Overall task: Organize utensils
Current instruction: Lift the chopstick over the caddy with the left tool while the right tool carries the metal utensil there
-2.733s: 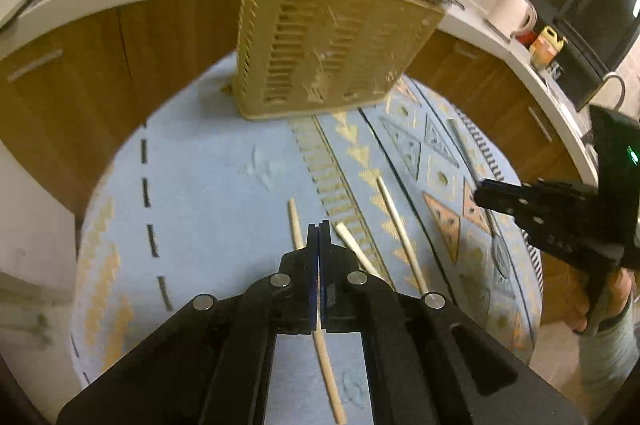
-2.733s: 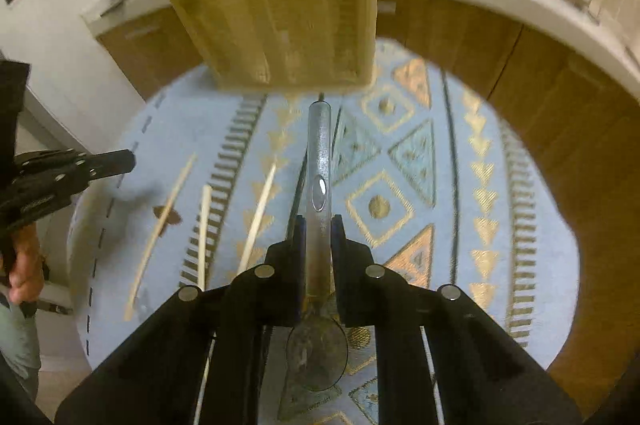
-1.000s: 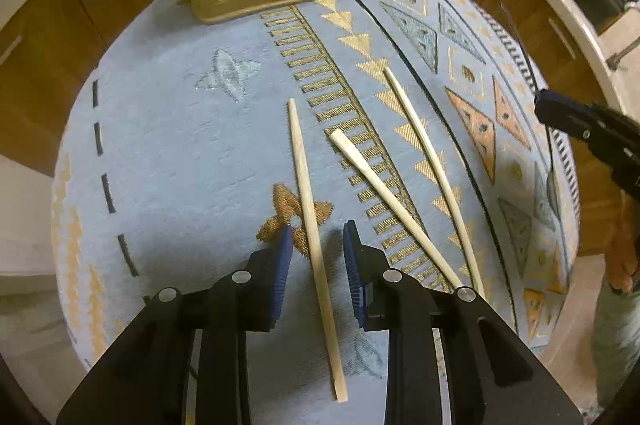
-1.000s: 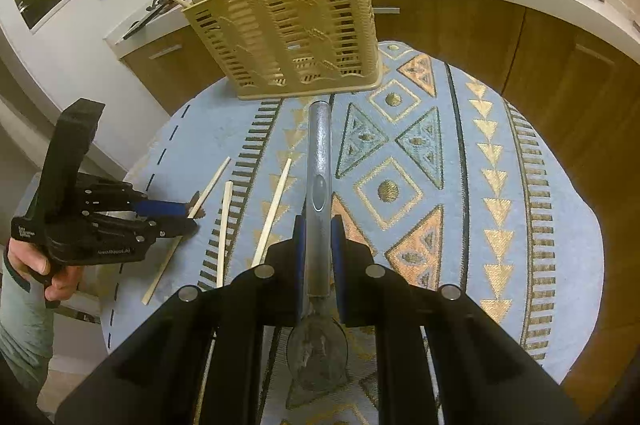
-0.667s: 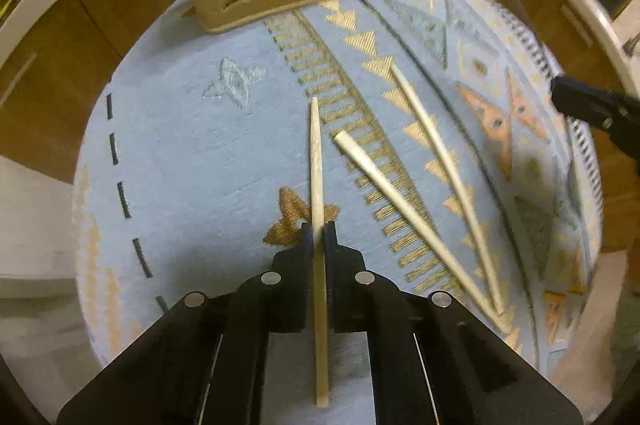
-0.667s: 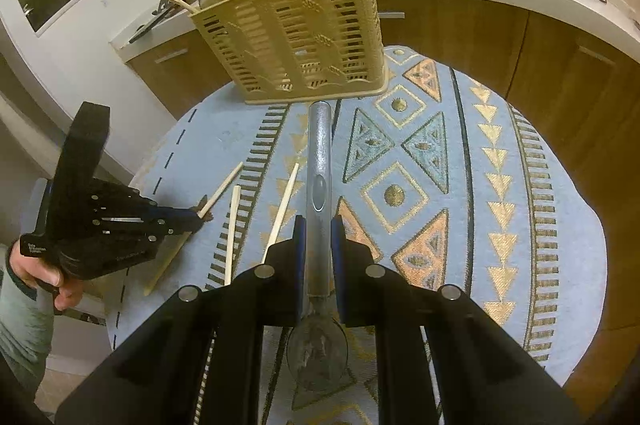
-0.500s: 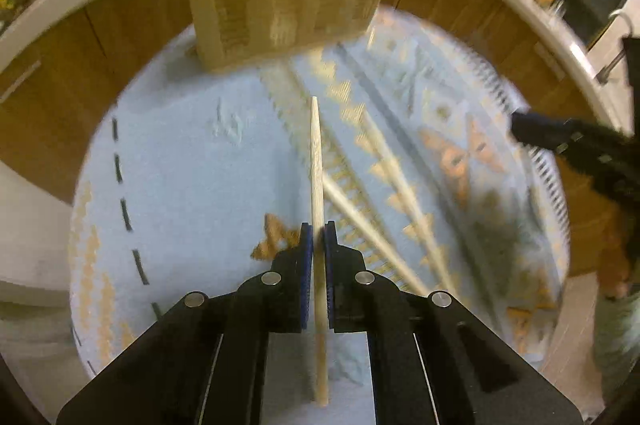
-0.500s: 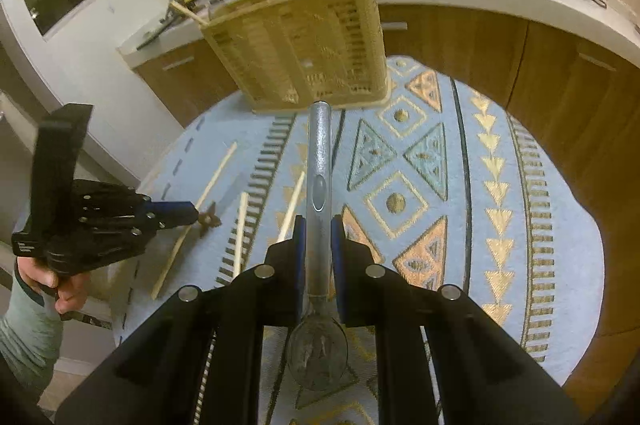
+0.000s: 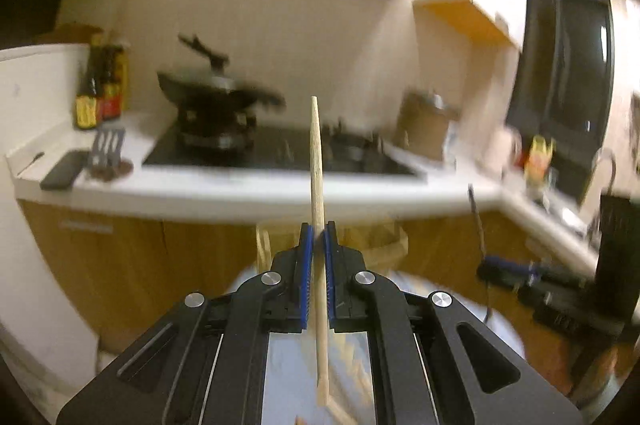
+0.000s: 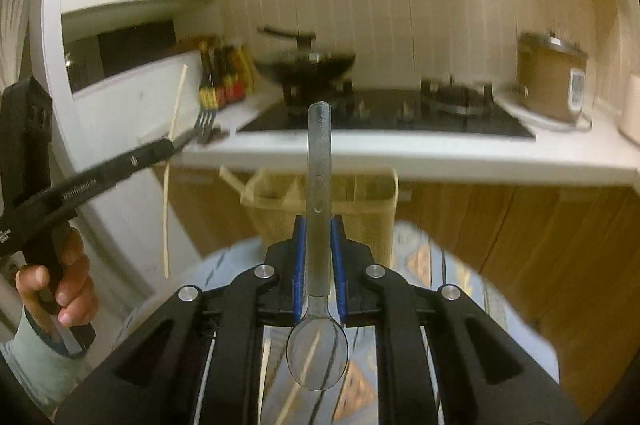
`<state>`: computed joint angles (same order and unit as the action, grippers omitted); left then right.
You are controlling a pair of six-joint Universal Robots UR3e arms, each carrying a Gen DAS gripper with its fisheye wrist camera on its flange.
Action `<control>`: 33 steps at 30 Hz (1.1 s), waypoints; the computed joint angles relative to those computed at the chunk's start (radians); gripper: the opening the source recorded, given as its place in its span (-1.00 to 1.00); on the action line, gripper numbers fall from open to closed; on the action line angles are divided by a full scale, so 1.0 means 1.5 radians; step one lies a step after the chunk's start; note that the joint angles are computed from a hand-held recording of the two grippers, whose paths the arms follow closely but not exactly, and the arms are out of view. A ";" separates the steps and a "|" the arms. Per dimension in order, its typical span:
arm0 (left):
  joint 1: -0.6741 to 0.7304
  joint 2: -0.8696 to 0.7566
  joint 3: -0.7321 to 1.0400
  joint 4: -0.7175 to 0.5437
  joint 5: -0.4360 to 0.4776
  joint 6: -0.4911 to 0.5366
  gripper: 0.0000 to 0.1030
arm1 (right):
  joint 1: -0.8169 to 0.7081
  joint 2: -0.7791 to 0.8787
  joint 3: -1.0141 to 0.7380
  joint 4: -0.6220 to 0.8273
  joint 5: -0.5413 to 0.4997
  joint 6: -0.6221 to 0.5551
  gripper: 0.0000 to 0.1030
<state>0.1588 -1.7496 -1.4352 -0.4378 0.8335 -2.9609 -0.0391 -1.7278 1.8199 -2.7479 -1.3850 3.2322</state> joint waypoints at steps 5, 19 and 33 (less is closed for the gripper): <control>-0.027 -0.123 0.150 0.098 0.001 -0.135 -0.93 | -0.014 0.122 -0.133 -0.041 -0.008 0.028 -0.80; -0.104 -0.447 0.567 0.113 0.131 -0.232 -0.93 | -0.059 0.395 -0.407 -0.108 -0.009 0.061 -0.80; -0.131 -0.542 0.655 0.112 0.208 -0.198 -0.93 | -0.016 0.538 -0.494 -0.202 -0.103 -0.023 -0.80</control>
<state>-0.0370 -2.5633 -0.4527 -0.2700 1.1458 -3.2585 -0.0627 -0.9212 1.0796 -3.0513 -1.5398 3.1972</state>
